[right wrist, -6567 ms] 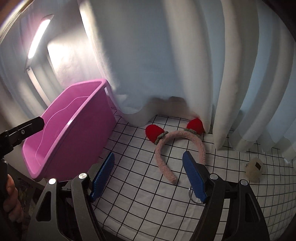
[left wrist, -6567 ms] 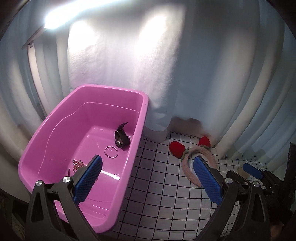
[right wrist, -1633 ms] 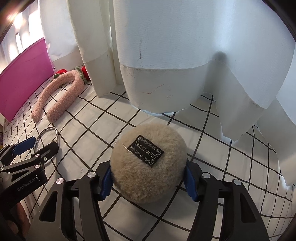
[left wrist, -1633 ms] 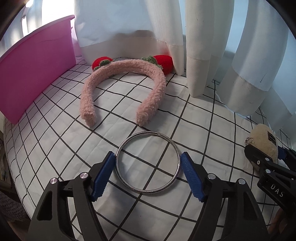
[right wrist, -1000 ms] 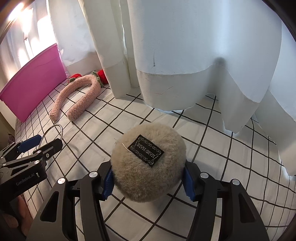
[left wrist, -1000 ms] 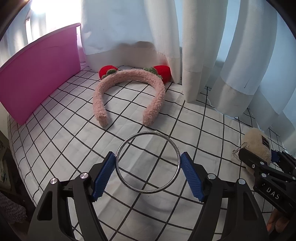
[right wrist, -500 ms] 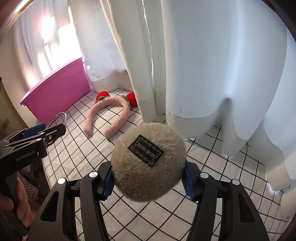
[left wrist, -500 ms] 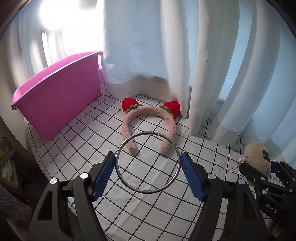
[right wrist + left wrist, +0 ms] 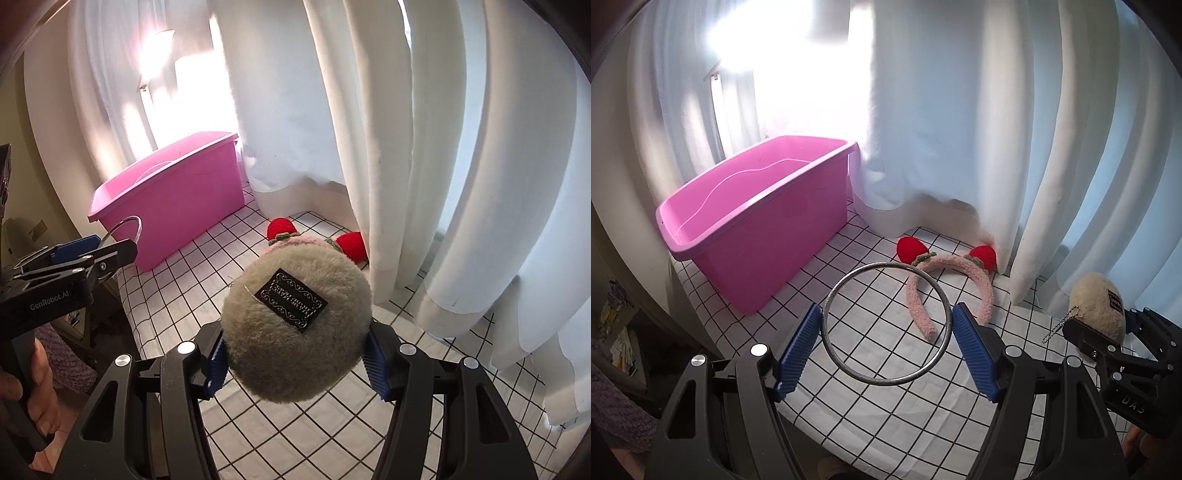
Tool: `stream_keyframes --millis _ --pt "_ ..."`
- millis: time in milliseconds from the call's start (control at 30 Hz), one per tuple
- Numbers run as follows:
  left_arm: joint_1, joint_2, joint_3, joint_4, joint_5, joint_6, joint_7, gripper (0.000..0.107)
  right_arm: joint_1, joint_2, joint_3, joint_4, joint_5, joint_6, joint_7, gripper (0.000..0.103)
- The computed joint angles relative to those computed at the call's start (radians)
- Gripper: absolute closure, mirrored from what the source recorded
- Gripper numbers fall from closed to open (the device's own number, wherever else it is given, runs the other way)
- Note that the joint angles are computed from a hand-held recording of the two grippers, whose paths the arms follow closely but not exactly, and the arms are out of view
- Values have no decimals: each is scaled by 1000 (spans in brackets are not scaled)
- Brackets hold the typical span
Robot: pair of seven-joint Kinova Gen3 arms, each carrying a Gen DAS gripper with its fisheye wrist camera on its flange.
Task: Organize jewelry
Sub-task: 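Carry the silver ring and fluffy ball with both tools over the tub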
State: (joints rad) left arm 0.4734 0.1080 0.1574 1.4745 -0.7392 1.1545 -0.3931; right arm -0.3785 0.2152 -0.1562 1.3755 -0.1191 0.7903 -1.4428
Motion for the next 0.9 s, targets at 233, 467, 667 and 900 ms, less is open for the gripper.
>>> stream_keyframes --millis 233,467,667,900 --pt "-169 -88 -41 74 142 -192 -285 37 -297 91 188 -145 147 20 -285 45" --pt "-317 -103 -75 55 304 -287 -569 37 -316 189 77 -292 349 53 -520 45" --pt "-373 -89 -102 12 367 -292 -646 37 -323 295 61 -490 324 129 -452 45" --pt "-384 -71 -112 -12 295 -272 -536 37 -312 423 39 -735 219 215 -264 45"
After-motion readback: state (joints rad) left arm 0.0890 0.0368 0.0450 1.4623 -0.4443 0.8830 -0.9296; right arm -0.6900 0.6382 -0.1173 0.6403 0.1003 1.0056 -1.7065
